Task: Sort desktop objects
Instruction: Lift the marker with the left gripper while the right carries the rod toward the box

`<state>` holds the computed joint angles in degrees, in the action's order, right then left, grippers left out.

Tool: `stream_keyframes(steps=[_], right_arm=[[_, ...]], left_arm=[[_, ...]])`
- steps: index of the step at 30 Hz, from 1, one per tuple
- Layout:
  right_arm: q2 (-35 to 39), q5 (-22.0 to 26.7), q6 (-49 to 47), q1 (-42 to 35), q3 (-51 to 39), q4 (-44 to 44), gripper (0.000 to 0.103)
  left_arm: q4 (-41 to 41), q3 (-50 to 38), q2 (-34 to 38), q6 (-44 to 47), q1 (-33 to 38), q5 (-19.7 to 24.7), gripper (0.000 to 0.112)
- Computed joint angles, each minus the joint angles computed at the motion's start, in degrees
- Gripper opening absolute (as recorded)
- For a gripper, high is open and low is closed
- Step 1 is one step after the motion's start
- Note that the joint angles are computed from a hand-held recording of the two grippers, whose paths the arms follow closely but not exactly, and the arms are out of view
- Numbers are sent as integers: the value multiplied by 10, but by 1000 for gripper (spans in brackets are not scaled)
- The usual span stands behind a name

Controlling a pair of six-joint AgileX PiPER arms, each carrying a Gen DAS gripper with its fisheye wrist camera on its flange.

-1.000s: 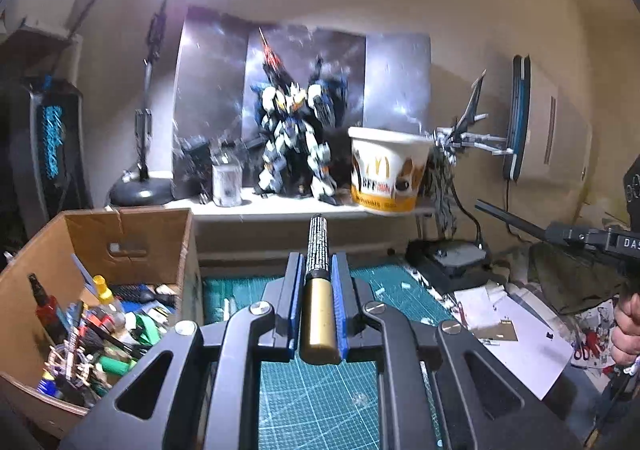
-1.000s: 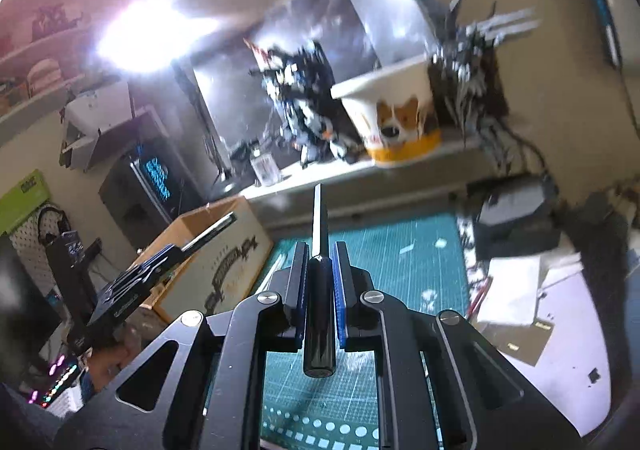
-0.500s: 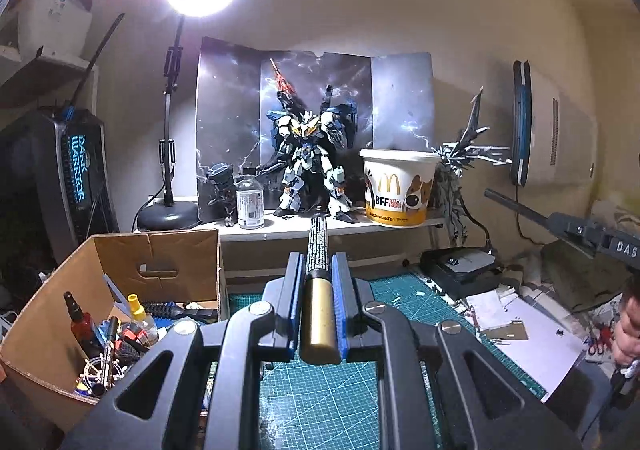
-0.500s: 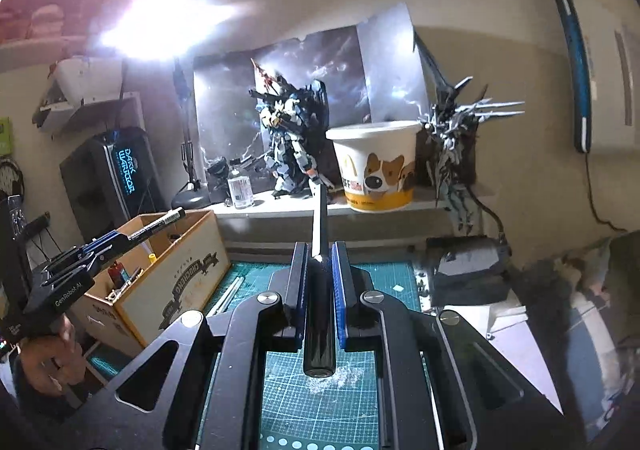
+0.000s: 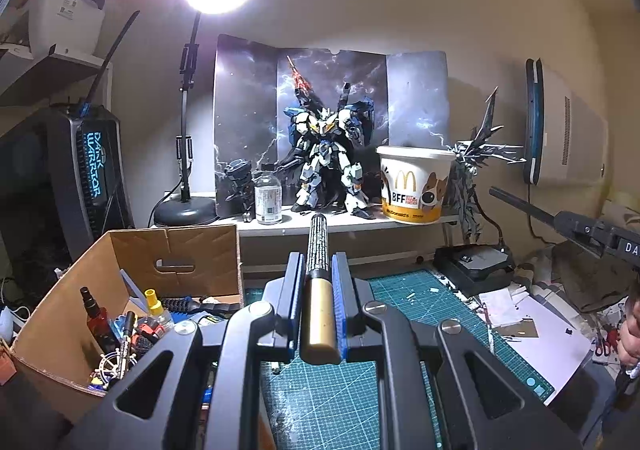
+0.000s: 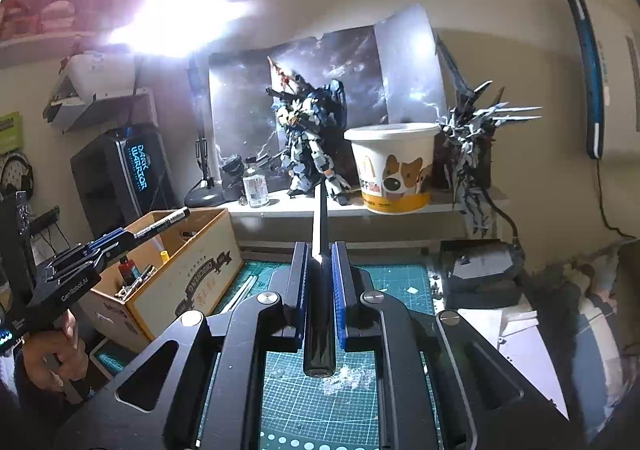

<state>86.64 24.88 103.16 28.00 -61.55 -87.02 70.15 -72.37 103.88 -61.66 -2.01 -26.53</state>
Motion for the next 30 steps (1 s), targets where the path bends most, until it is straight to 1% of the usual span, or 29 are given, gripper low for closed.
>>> stream_keyframes(steps=[5,8,14,21,30], right_arm=[[13,-13,-19,0,-12,14,11],[23,-18,-46,0,-24,38,11],[46,-44,-68,-4,-49,51,11],[83,-77,-137,-7,-88,112,11],[127,-106,-200,1,-138,160,11]], left_arm=[[-1,3,-6,0,6,11,14],[-9,9,-11,8,11,16,14],[-18,19,-19,14,27,25,14],[-33,33,-29,27,48,34,14],[-48,49,-41,42,74,52,14]])
